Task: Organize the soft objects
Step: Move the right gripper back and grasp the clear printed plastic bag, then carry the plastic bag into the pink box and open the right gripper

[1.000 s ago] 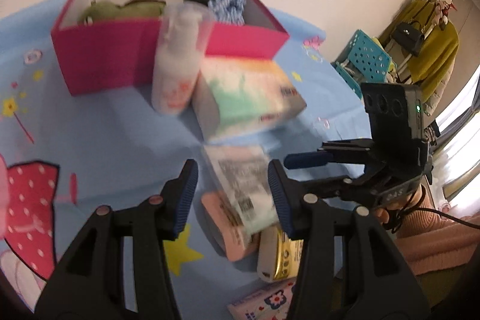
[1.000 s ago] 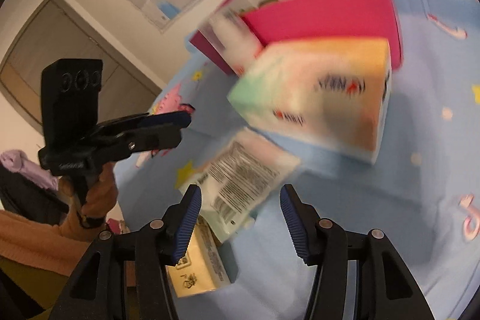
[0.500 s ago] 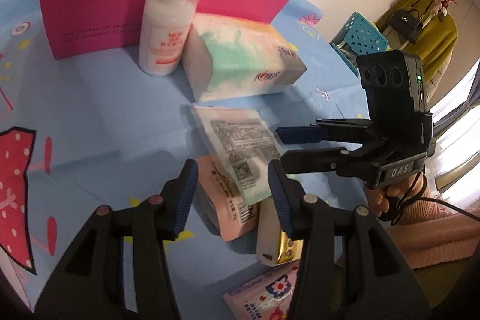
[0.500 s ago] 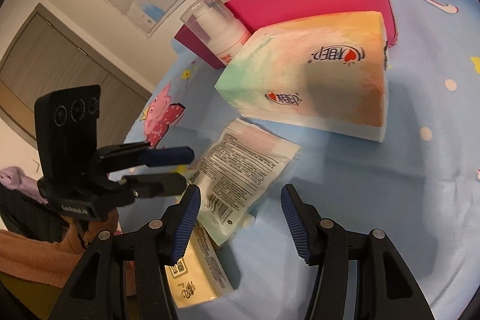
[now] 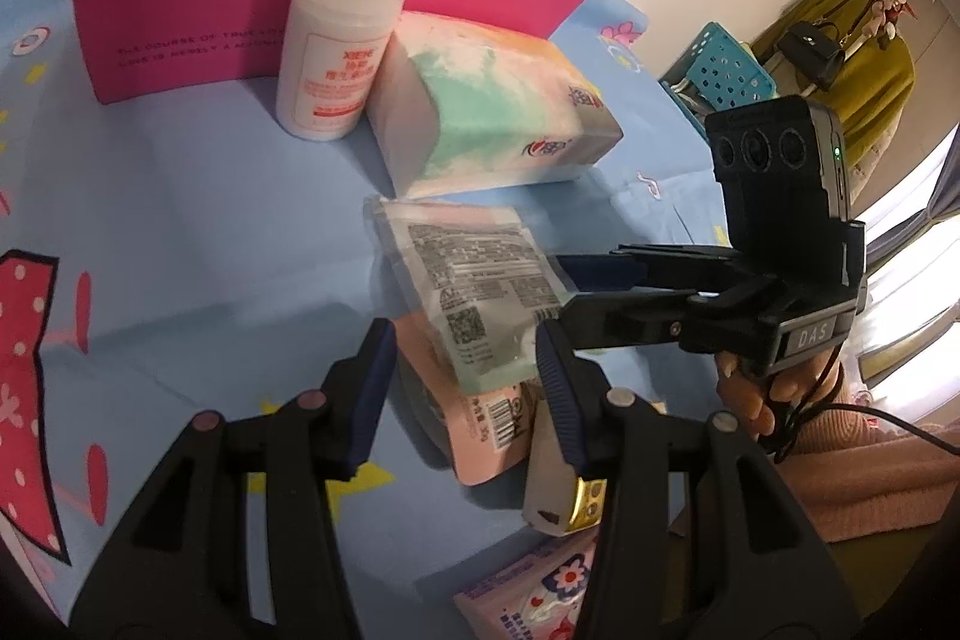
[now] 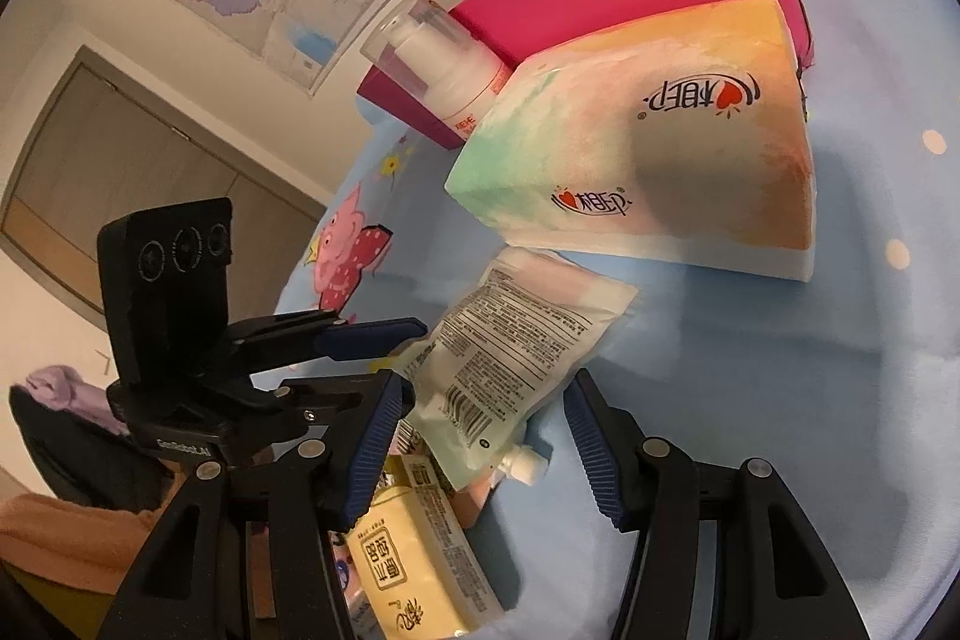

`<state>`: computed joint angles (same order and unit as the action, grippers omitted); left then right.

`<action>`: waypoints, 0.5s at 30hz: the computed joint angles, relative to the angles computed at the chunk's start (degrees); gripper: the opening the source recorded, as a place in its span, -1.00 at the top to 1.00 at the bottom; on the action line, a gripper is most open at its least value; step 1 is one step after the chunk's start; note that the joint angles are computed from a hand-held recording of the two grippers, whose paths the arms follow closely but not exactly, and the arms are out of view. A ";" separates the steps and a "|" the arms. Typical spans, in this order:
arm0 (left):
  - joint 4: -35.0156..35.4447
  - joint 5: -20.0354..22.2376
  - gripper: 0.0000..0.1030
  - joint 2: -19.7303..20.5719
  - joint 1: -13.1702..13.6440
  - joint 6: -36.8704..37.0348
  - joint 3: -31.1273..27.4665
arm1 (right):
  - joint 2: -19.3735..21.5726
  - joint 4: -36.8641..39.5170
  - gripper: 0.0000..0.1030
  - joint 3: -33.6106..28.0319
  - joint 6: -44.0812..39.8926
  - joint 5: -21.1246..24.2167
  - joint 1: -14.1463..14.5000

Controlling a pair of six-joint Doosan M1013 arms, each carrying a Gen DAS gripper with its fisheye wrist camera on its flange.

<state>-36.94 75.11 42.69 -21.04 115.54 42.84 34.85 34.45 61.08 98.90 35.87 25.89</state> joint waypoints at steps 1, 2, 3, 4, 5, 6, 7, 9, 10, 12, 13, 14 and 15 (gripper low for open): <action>-0.05 0.26 0.04 0.26 0.03 -0.34 -0.37 | 0.00 0.44 -0.12 0.18 -0.01 -0.55 -0.02; 0.07 0.36 0.04 0.47 -0.01 -0.40 -0.66 | -0.03 1.03 -0.11 0.39 -0.20 -1.00 -0.08; 0.26 0.66 0.04 0.72 -0.02 -0.40 -1.04 | -0.04 1.05 -0.06 0.46 -0.02 -1.26 -0.08; 0.44 1.09 0.04 1.00 -0.03 -0.53 -1.47 | -0.19 0.88 -0.02 0.71 0.13 -1.52 -0.12; 0.43 1.81 0.04 1.42 0.00 -0.67 -2.08 | -0.21 0.86 0.09 0.81 0.20 -1.68 -0.12; 0.03 2.51 0.04 1.83 0.08 -0.82 -2.59 | -0.19 1.17 0.26 0.93 0.15 -1.99 -0.16; -0.90 2.58 0.04 1.93 0.24 -0.79 -2.60 | -0.16 -0.05 0.40 0.88 1.39 -2.06 -0.12; -1.33 2.50 0.04 2.08 0.35 -1.08 -2.87 | -0.26 0.18 0.54 1.19 1.17 -2.28 -0.24; -1.57 2.29 0.04 2.01 0.38 -0.89 -2.76 | -0.38 -0.15 0.55 1.30 1.22 -2.53 -0.15; -1.60 1.96 0.04 1.74 0.34 -0.87 -2.33 | -0.58 -0.64 0.56 1.35 1.19 -2.53 -0.08; -1.44 1.51 0.04 1.40 0.28 -0.51 -1.83 | -0.75 -0.89 0.56 1.45 1.36 -2.73 -0.01; -1.46 1.09 0.04 1.15 0.23 -0.38 -1.48 | -0.77 -1.24 0.56 1.29 1.37 -2.59 0.04; -1.73 0.47 0.04 0.68 0.27 0.01 -0.84 | -0.88 -1.55 0.57 1.19 1.24 -2.51 0.11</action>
